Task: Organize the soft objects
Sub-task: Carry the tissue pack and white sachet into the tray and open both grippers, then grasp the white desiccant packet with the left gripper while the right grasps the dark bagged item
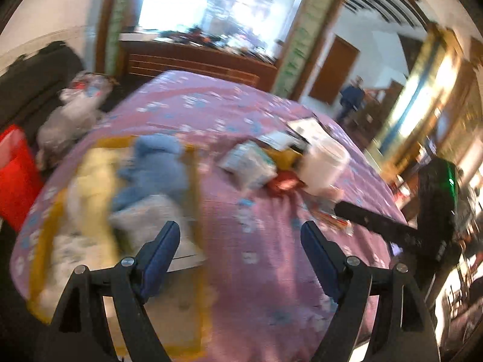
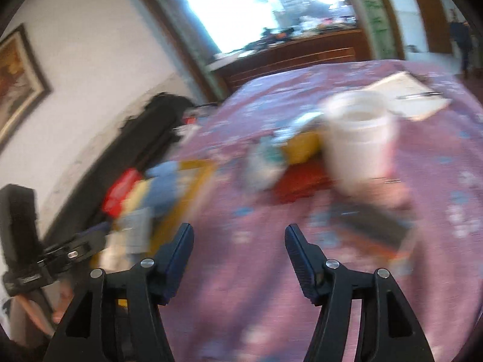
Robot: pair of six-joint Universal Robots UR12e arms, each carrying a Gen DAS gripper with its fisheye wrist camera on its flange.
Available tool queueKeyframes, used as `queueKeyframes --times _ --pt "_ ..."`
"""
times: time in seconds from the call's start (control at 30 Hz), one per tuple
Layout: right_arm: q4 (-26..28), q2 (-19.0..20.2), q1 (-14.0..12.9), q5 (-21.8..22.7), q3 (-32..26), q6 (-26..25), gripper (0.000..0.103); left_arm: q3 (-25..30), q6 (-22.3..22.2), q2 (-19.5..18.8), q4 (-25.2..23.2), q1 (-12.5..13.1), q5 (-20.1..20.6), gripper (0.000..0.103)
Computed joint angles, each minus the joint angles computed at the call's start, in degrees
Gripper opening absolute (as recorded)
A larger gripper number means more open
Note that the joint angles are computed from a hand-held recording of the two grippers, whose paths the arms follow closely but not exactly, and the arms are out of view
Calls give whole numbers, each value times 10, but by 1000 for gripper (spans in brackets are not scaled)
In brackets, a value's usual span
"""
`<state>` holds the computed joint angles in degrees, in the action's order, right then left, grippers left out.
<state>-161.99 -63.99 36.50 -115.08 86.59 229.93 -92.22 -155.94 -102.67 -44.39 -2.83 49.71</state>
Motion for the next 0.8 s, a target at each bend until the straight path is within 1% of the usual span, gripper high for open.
queueKeyframes --times 0.07,0.1,0.13,0.2,0.27,0.3,0.37,0.4,0.5,0.57,0.63,0.7,0.73,0.77,0.8 --pt "42 -21 -8 -22 22 33 67 17 13 -9 -31 -17 4 82" --pt "56 -29 -12 -31 32 46 67 21 17 -13 -34 -25 11 82" --pt "64 -36 -18 -31 42 58 67 28 21 -18 -37 -34 22 82" --pt "65 -45 -35 -15 60 70 67 47 27 -33 -47 -53 49 82" --pt "60 -49 -52 10 75 87 67 70 27 -49 -66 -67 71 82" --pt "53 -51 -56 19 82 89 68 86 21 -61 -79 -74 83 82" --pt "56 -49 -63 41 85 98 69 119 14 -81 -112 -84 106 82" --pt "55 -47 -65 54 84 91 70 138 9 -95 -122 -89 114 82" --pt "54 -42 -66 88 79 58 70 184 -28 -127 -139 -103 163 82" --pt "36 -40 -66 113 80 45 71 211 -42 -146 -155 -109 175 82" --pt "30 -37 -67 131 78 29 71 236 -59 -164 -166 -116 199 81" --pt "23 -35 -64 136 78 26 71 259 -75 -180 -182 -121 204 81" --pt "28 -33 -63 135 74 24 70 266 -79 -186 -187 -123 209 81" --pt "41 -31 -61 129 70 21 66 273 -81 -191 -189 -127 221 81" --pt "45 -31 -61 127 69 20 65 280 -80 -197 -188 -133 243 81"
